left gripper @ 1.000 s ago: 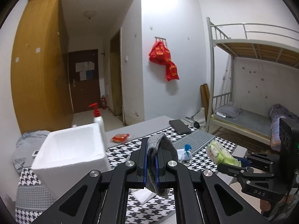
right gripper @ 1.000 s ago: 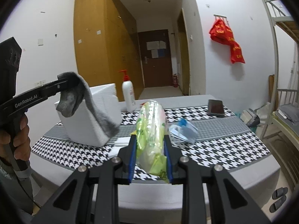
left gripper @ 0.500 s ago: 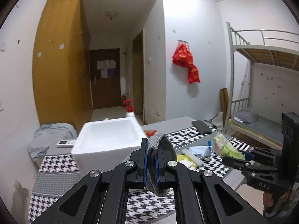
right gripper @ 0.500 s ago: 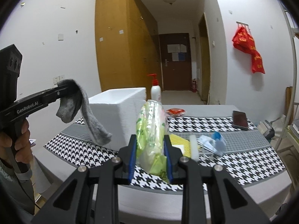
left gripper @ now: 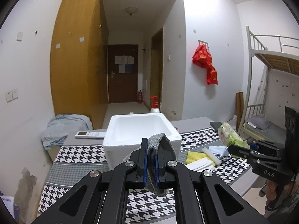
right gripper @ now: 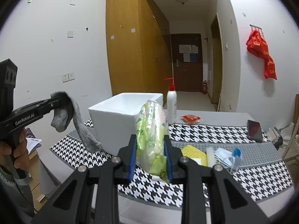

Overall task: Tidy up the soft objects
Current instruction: 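Carry the green package with the right tool and drop it into the foam box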

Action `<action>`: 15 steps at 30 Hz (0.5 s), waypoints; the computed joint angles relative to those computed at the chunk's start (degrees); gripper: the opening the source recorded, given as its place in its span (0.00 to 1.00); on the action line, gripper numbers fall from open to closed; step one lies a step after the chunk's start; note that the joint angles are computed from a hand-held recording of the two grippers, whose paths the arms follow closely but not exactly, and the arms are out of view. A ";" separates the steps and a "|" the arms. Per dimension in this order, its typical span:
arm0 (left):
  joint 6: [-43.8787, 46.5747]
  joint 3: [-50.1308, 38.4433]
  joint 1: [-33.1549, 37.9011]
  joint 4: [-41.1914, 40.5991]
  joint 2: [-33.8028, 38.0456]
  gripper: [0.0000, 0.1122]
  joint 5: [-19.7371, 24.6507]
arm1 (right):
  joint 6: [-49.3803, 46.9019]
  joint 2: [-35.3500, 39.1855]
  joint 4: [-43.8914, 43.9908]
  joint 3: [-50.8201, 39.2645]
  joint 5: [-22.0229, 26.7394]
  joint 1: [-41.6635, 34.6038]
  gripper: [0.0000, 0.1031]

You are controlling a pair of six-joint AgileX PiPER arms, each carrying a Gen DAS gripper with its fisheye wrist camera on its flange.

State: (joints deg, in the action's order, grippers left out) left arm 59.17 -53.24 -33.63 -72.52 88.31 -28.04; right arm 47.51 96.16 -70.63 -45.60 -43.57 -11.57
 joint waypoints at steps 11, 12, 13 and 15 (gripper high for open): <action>2.34 0.72 2.61 -3.48 -0.36 0.06 -0.59 | 5.22 0.87 -2.44 -7.28 4.00 5.22 0.30; 2.56 0.79 2.82 -3.63 -0.45 0.06 -0.64 | 5.63 1.09 -2.61 -8.08 4.56 5.77 0.30; 2.90 0.73 3.07 -3.87 -0.49 0.06 -0.52 | 6.10 1.35 -2.80 -8.85 4.99 6.35 0.30; 3.85 0.72 3.37 -4.93 -0.64 0.06 -0.74 | 6.86 1.74 -3.26 -10.12 5.61 7.29 0.30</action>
State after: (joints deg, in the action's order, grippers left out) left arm 63.03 -52.52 -30.26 -77.46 87.67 -28.78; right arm 54.37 97.90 -73.89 -55.72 -37.96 -4.28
